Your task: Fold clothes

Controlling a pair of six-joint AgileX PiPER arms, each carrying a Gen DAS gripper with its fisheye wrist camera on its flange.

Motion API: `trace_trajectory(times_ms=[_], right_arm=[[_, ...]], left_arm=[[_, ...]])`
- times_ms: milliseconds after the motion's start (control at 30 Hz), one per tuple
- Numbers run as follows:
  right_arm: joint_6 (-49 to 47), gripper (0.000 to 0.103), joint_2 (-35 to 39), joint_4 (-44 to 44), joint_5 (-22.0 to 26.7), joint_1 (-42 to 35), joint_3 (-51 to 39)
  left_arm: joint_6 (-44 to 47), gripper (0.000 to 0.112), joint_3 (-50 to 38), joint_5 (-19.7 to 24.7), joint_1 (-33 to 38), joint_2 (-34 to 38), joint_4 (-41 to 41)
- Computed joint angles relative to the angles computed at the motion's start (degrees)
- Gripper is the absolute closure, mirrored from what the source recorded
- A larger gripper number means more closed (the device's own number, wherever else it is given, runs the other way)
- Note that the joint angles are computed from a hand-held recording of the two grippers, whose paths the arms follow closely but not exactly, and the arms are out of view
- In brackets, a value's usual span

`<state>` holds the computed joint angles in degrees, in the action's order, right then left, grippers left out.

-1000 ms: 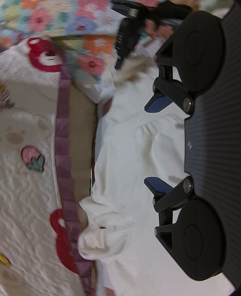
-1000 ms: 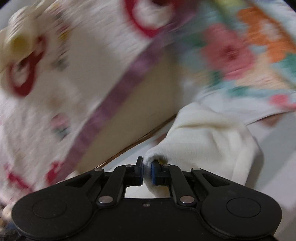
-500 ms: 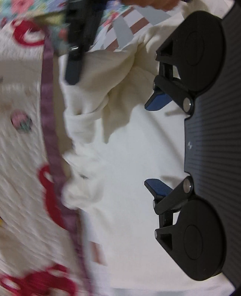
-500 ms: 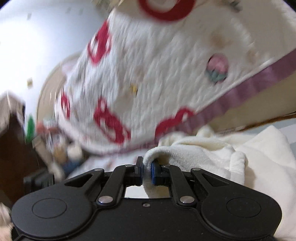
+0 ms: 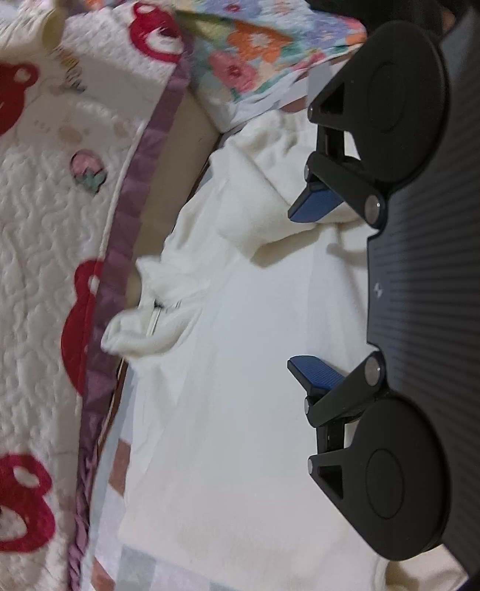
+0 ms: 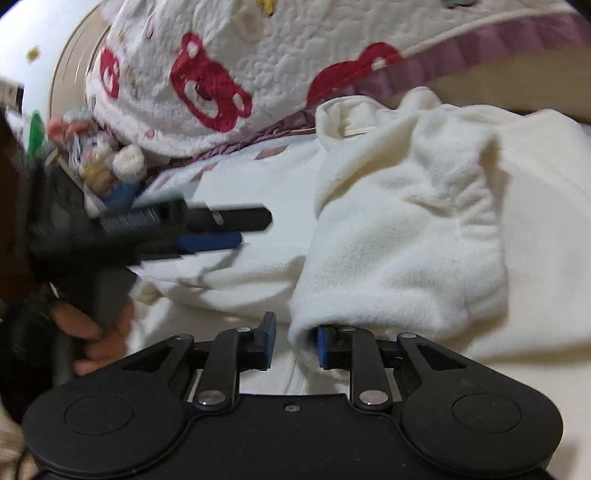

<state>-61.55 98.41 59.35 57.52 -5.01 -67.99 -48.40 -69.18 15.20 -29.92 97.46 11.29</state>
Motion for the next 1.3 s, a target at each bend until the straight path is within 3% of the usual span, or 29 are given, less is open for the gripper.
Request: trace_trajectory(times_ms=[100, 233, 333, 400, 500, 533, 633, 800, 900, 933, 967, 1000, 1033, 1067, 1200, 1300], right_arm=[[-3.4, 0.063, -5.6, -0.7, 2.4, -6.4, 3.2], [-3.5, 0.063, -13.5, -10.7, -6.9, -10.3, 7.3], [-1.9, 0.063, -14.7, -19.1, -14.7, -11.2, 8.6], [-0.8, 0.063, -14.2, -22.3, -17.9, -11.2, 9.0], [1.9, 0.062, -14.2, -27.7, -25.7, -9.5, 11.8], [3.3, 0.058, -13.7, -29.4, -27.9, -8.8, 12.2], [5.3, 0.043, -12.9, -30.9, -32.6, -8.1, 13.9], [5.0, 0.043, -9.7, -25.6, -35.6, -8.2, 12.6], [1.3, 0.045, -8.4, -19.6, -33.2, -9.8, 11.5], [0.0, 0.059, -8.0, -18.1, -32.3, -10.2, 11.2], [-2.2, 0.074, -7.4, -16.2, -30.4, -10.8, 10.5], [-2.7, 0.087, -7.4, -15.7, -29.9, -10.9, 10.5], [-3.0, 0.087, -7.5, -15.3, -29.5, -11.0, 10.5], [-4.4, 0.088, -7.8, -13.8, -29.2, -11.3, 10.7], [-4.4, 0.092, -8.6, -12.4, -31.5, -11.9, 11.9], [-2.9, 0.094, -8.2, -13.7, -33.5, -11.1, 13.0]], left_arm=[[2.5, 0.033, -1.2, -0.6, -2.2, 0.6, 0.5], [6.5, 0.032, -2.7, -2.5, -5.7, 1.1, 2.4], [15.7, 0.032, -5.4, -1.7, -8.7, 3.0, -0.2], [23.9, 0.03, -10.9, 4.8, -10.8, 6.5, -4.2], [25.3, 0.021, -21.4, 19.5, -14.9, 13.6, 1.6], [22.8, 0.021, -22.6, 22.0, -16.4, 14.9, 6.4], [18.8, 0.021, -21.0, 21.4, -18.0, 14.0, 11.6], [12.6, 0.021, -18.0, 14.1, -15.2, 10.8, 11.5], [11.0, 0.021, -20.1, 13.6, -13.7, 13.2, 10.9], [11.2, 0.021, -21.7, 14.8, -13.4, 14.7, 10.7], [12.5, 0.028, -23.3, 16.6, -13.0, 16.1, 10.1], [13.6, 0.052, -24.9, 18.3, -12.7, 17.5, 9.8], [13.4, 0.067, -24.9, 18.1, -12.6, 17.3, 11.0], [12.6, 0.092, -23.0, 16.1, -12.3, 15.3, 12.0], [-5.4, 0.094, -14.2, 11.5, -10.9, 5.5, 22.1], [-10.8, 0.093, -7.4, 9.2, -6.7, -0.2, 14.4]])
